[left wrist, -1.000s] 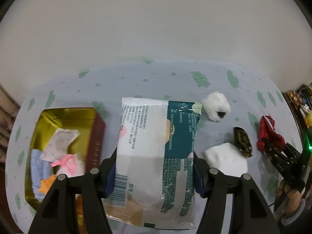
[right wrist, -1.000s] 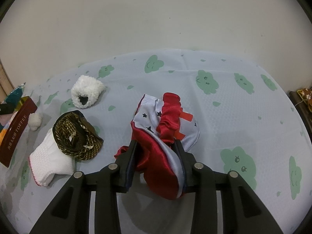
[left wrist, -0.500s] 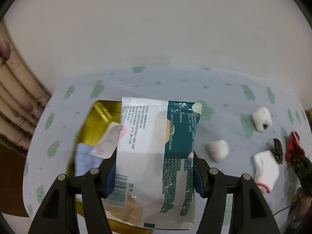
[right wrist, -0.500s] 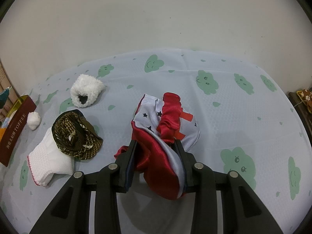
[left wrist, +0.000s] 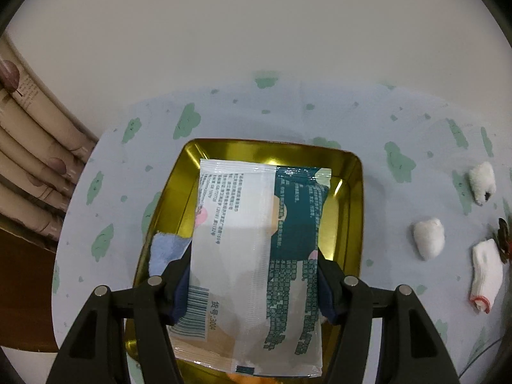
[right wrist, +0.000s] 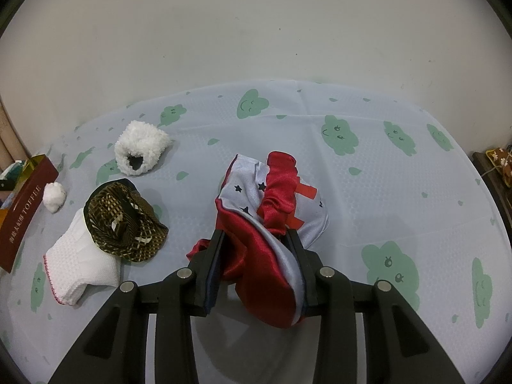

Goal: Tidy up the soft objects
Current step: 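Lower the wet-wipe packet into the gold tin and open the left tool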

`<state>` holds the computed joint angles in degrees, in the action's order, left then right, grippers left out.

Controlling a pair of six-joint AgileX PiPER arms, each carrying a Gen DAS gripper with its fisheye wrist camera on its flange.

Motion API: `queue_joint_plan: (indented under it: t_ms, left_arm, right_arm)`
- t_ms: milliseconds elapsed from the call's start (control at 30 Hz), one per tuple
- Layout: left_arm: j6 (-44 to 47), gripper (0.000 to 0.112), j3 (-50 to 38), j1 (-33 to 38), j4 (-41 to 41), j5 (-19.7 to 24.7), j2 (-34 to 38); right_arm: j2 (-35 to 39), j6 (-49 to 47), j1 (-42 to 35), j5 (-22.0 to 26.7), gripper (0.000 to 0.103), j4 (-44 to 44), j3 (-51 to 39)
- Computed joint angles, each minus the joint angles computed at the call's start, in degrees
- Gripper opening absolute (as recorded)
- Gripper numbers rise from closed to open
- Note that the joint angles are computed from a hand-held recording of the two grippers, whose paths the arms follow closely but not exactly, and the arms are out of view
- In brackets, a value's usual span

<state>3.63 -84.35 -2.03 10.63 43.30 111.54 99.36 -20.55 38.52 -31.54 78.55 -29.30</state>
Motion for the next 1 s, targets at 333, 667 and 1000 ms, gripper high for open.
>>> queue_joint_plan:
  t_ms: [333,667,1000]
  left_arm:
    - [-0.9,0.067,-1.2,-2.0,2.8,0.6,3.3]
    - [-0.2,0.068,0.9,-0.8,0.2,0.2,0.6]
    - [10.7,0.069,2.8,2.9,-10.8,1.2,-3.3]
  right_arm:
    - [0.3,-2.7,-0.3,0.6,0.039,2.0,-0.9]
    - [0.6,-4.4,-0.8,1.5,0.046,3.5,-1.5]
    - [1.0,-5.5,-0.6,1.1,0.047,4.9,-2.0]
